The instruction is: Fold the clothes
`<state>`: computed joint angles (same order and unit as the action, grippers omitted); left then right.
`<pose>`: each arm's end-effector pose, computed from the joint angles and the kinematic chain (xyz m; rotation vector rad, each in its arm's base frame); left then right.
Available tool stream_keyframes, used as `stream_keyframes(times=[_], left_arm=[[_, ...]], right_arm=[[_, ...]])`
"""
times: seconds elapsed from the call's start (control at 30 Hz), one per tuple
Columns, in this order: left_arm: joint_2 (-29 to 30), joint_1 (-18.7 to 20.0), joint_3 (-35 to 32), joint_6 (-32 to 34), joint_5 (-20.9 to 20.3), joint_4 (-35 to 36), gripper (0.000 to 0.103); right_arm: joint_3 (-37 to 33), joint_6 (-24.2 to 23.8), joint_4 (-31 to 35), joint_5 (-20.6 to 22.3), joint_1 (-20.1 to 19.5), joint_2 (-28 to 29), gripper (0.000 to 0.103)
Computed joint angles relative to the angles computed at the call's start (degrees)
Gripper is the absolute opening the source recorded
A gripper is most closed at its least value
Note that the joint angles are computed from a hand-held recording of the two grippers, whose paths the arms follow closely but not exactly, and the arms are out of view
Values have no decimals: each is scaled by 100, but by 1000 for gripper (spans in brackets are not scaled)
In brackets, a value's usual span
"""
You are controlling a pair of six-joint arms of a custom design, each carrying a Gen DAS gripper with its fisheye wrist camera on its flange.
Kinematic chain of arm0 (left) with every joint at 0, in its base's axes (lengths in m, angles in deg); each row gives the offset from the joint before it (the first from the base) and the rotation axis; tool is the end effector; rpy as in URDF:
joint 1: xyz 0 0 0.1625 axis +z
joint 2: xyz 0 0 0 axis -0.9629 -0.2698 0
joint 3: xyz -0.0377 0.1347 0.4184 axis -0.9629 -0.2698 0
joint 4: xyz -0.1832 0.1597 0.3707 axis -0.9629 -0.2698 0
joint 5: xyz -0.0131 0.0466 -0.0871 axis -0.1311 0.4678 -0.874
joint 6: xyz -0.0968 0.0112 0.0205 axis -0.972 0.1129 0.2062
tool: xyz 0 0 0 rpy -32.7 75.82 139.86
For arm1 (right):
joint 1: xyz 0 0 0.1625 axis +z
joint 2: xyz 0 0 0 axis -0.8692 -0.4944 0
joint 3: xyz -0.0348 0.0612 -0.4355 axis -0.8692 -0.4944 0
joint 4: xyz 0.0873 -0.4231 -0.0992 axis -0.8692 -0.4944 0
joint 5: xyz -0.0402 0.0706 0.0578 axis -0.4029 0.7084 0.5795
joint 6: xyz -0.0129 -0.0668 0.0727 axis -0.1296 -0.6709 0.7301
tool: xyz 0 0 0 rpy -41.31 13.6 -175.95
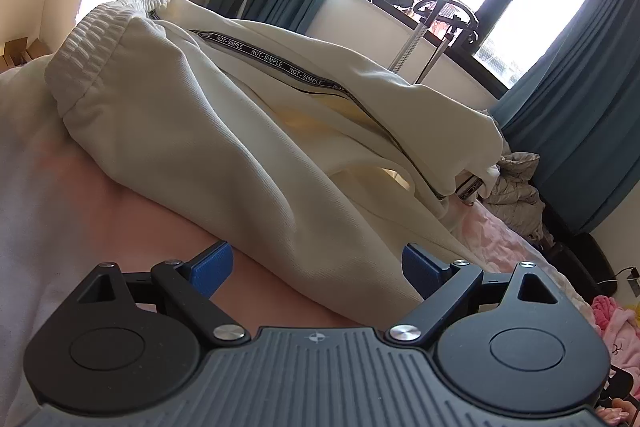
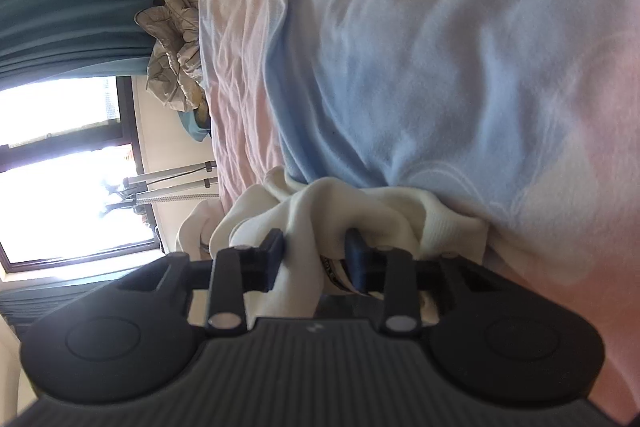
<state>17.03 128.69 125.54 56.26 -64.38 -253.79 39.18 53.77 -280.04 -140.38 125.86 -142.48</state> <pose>-0.0811 -0.4740 0.1401 -0.0871 2.3571 -1.4429 -0.0799 -0.5516 0.2087 1.2104 2.1423 -1.3233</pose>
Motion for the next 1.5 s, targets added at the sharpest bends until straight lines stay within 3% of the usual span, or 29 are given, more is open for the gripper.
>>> stream_keyframes(times=[0.03,0.17,0.37,0.47,0.5,0.57,0.7,0.77,0.8,0.9,0.93,1.03,1.13,1.3,1.37,1.4,1.43,1.5], left_arm=[[3,-6,0,4,14,0,93],[-4,7,2,10,-27,-14,93],[-24,30,16,-12,-66,-85,93],[-42,49,35,-25,-95,-92,93],[-48,55,35,-26,-104,-77,93],[-55,62,35,-34,-101,-62,93],[-97,75,37,-100,-172,44,93],[-107,71,42,-72,-187,72,93],[-114,68,48,-64,-190,82,93],[-154,83,69,-152,-229,132,93],[-165,90,69,-178,-241,155,93],[-175,101,56,-249,-256,240,93],[-199,122,41,-352,-303,375,93],[-202,170,-9,-405,-350,480,93],[-187,181,-16,-403,-341,475,93],[-154,180,-24,-377,-303,437,93],[-144,192,-40,-401,-275,475,93],[-156,230,-62,-520,-280,595,93]], right_arm=[[22,-30,-124,-11,-1,7,6],[32,-569,-872,-116,142,72,5],[25,-2416,-2389,263,558,270,4],[126,-3431,-2645,578,808,260,4],[160,-3414,-2407,659,812,205,5],[185,-2860,-1767,773,739,109,6],[498,-2016,-878,337,389,-14,9],[644,-1405,-742,162,226,-68,11],[695,-1148,-712,92,167,-100,17],[837,-848,-981,-405,190,-189,65],[888,-790,-1156,-589,211,-195,73],[995,-558,-1419,-903,188,-233,76],[911,-406,-1243,-1289,161,-252,79],[614,73,-1092,-1064,-33,-52,81],[409,-80,-1147,-1022,-29,50,78],[328,-252,-1167,-1114,17,80,65],[269,-472,-1182,-1282,89,94,41],[159,-907,-1333,-1527,211,146,21]])
